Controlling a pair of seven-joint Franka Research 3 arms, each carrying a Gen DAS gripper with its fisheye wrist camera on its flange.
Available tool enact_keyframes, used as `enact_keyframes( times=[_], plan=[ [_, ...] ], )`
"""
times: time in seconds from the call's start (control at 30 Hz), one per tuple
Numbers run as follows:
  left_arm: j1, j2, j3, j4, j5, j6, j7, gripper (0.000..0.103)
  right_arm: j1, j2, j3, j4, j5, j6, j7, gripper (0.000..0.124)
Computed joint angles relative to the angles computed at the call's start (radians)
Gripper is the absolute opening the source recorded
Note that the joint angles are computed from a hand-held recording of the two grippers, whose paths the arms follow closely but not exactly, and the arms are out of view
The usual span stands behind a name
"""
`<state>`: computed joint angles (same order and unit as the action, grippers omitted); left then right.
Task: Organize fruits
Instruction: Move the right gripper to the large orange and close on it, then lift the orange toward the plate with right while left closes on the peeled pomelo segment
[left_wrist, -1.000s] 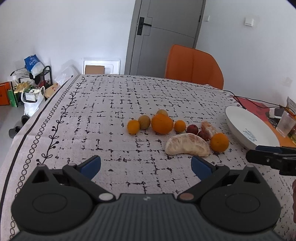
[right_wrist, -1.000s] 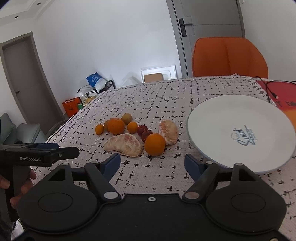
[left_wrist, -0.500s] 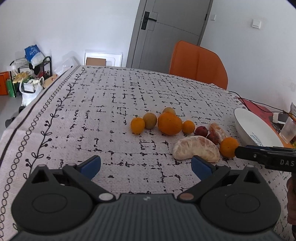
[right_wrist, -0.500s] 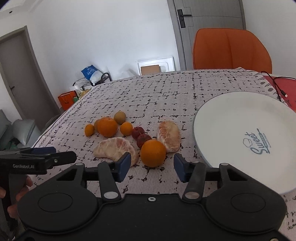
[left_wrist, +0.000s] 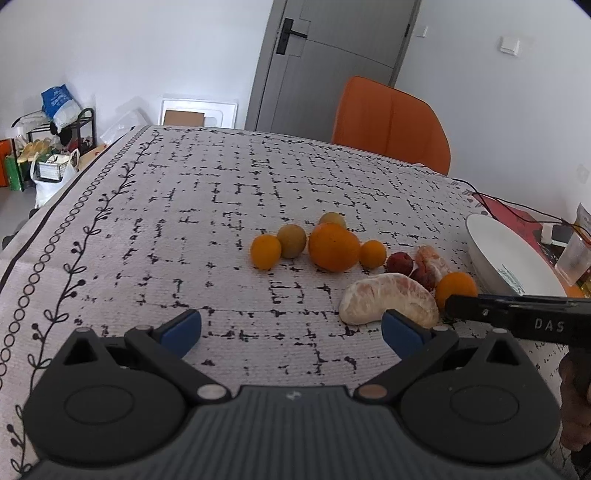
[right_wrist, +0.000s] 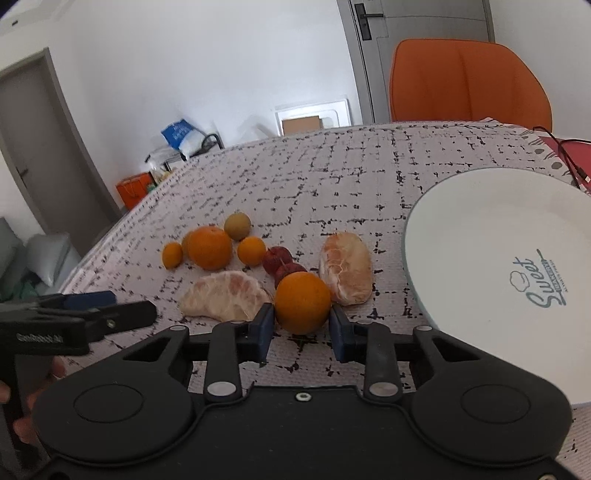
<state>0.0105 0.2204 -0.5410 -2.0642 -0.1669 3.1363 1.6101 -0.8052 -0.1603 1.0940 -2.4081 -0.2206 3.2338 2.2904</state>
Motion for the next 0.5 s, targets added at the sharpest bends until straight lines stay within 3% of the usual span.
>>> enact_keyframes(
  times=[0.17, 0.5],
  plan=[
    [0.001, 0.013, -0.018, 0.015, 0.007, -0.004, 0.016, 0.103, 0.118, -0.018, -0.122, -0.027, 0.048, 0.029, -0.036, 0.03],
    [-0.074, 0.05, 0.024, 0.064, 0.071, -0.031, -0.012, 0.103, 0.309, -0.062, -0.303, -0.091, 0.182, 0.083, -0.15, 0.029]
  ],
)
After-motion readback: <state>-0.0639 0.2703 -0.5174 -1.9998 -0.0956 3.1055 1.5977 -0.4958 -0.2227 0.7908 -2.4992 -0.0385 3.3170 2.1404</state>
